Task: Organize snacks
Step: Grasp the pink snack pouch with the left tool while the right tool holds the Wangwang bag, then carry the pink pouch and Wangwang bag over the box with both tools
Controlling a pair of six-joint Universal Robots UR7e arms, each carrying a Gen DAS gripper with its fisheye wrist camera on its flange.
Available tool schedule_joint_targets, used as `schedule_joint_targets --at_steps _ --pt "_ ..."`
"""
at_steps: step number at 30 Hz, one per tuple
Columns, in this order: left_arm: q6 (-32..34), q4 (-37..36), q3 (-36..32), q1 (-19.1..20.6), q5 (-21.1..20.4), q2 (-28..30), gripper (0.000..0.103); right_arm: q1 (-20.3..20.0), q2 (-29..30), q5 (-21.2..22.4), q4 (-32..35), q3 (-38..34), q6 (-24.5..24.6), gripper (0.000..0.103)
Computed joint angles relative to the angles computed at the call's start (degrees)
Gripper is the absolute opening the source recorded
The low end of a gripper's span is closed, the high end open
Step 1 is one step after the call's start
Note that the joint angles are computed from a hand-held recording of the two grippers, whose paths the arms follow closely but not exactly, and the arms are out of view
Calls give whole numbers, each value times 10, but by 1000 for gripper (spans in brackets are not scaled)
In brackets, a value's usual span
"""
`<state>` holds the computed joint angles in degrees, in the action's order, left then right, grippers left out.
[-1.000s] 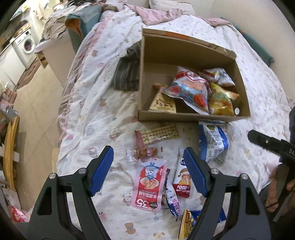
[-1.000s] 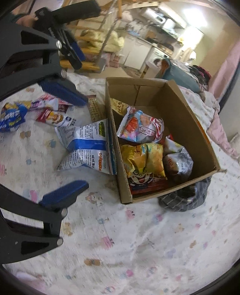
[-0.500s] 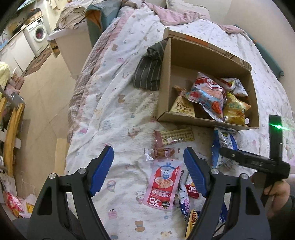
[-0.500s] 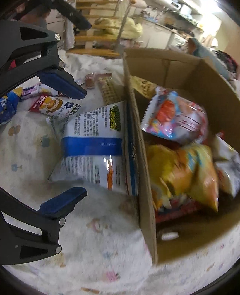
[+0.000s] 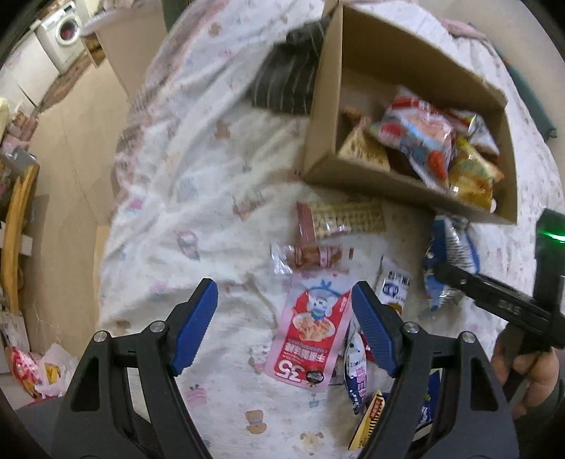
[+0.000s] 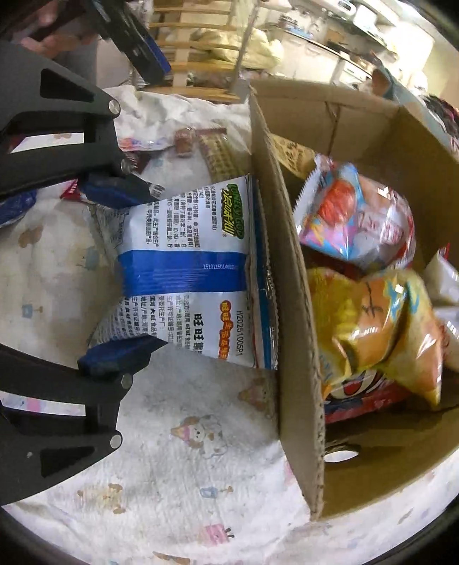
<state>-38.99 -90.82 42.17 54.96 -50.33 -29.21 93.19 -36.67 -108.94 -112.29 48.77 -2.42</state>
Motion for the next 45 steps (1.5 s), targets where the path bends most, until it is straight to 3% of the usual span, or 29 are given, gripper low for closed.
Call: schedule_joint_targets --at_steps 17,19,23,28,37,40,45 --pt "-17 107 -83 21 -87 75 74 -13 -96 55 -58 105 -14 63" --pt "-19 118 -85 21 -87 79 66 -14 -102 56 -61 111 -12 63" --pt "-20 103 -65 22 -84 69 54 -16 -105 61 -65 116 -7 63" --pt "-6 67 -28 22 -91 43 52 -15 -110 71 -69 121 -14 63" --pt "8 42 23 5 -63 8 47 -12 -107 70 -66 119 -18 63" --pt "12 39 34 1 -76 2 34 -11 -106 66 -63 118 -19 63" --pt "6 33 65 -8 -64 -12 33 -9 -106 65 -58 117 -20 63"
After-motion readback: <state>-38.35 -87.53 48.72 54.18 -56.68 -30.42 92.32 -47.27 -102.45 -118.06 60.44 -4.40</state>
